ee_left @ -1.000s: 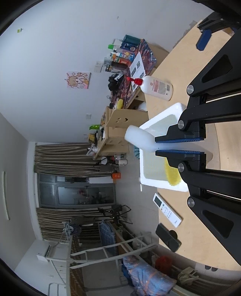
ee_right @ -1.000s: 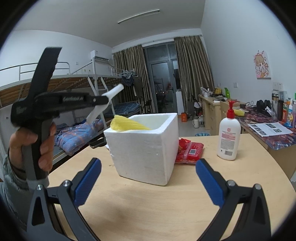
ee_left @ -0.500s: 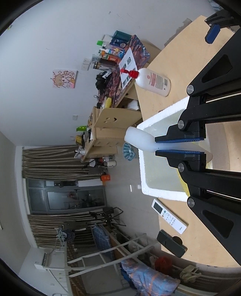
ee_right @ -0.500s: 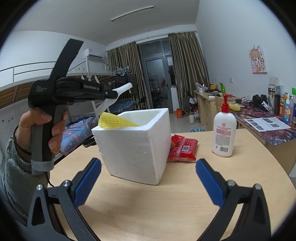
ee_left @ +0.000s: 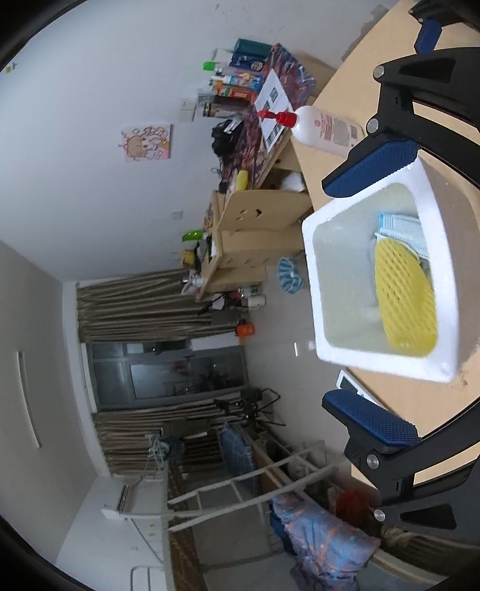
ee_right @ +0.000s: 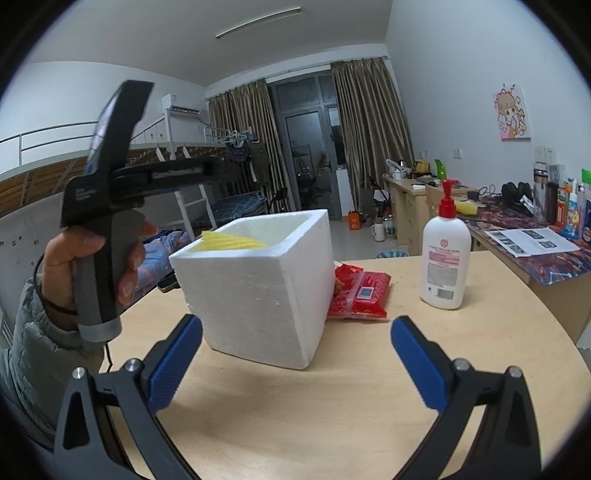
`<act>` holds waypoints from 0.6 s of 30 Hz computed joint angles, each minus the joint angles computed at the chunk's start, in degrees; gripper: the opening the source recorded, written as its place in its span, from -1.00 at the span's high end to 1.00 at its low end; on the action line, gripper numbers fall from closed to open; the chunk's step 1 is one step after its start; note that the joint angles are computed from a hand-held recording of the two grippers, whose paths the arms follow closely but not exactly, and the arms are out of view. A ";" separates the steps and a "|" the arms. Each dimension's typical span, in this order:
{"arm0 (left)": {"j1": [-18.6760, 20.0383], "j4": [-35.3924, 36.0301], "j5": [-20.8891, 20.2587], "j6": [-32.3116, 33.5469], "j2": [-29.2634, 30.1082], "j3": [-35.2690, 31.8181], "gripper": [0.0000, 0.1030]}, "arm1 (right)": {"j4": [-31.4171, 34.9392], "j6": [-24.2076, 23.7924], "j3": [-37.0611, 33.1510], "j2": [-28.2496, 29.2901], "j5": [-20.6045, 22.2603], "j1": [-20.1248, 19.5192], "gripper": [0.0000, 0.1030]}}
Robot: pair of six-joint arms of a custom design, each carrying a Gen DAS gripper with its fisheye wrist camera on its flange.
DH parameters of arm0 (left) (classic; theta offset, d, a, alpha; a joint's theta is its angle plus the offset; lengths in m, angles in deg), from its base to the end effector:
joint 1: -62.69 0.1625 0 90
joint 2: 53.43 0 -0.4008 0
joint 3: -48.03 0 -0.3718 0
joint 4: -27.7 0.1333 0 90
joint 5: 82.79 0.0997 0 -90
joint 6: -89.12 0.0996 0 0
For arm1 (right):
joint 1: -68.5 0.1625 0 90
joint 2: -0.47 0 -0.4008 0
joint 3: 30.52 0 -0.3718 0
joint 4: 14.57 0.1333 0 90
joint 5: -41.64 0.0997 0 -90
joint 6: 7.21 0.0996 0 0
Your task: Organize soft objects
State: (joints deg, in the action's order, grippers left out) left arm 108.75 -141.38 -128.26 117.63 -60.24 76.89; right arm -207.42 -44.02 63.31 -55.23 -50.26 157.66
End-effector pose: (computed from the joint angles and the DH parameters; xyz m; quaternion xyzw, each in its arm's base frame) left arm -0.4480 -0.7576 0.1155 0.3346 0.7629 -0.4825 0.2706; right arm 0.1204 -0.6527 0.3117 0.2523 -0.8061 0.5020 0.1859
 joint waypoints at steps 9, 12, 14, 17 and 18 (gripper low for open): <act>-1.90 -13.90 1.55 0.28 -10.18 21.34 -1.00 | -0.62 0.40 1.24 -1.03 0.88 0.03 -1.00; -3.18 -22.64 2.79 2.33 -12.89 28.65 -1.00 | -1.60 0.53 2.66 -1.91 1.75 0.16 -1.00; -3.91 -26.45 3.10 2.31 -15.33 34.04 -1.00 | -2.32 0.37 3.72 -2.55 2.39 0.30 -1.00; -4.91 -29.60 3.65 1.60 -18.31 40.40 -1.00 | -3.29 -0.06 5.26 -3.36 2.79 0.71 -1.00; -5.27 -31.10 3.73 2.00 -19.13 42.36 -1.00 | -3.79 -0.28 6.09 -3.76 3.16 0.90 -1.00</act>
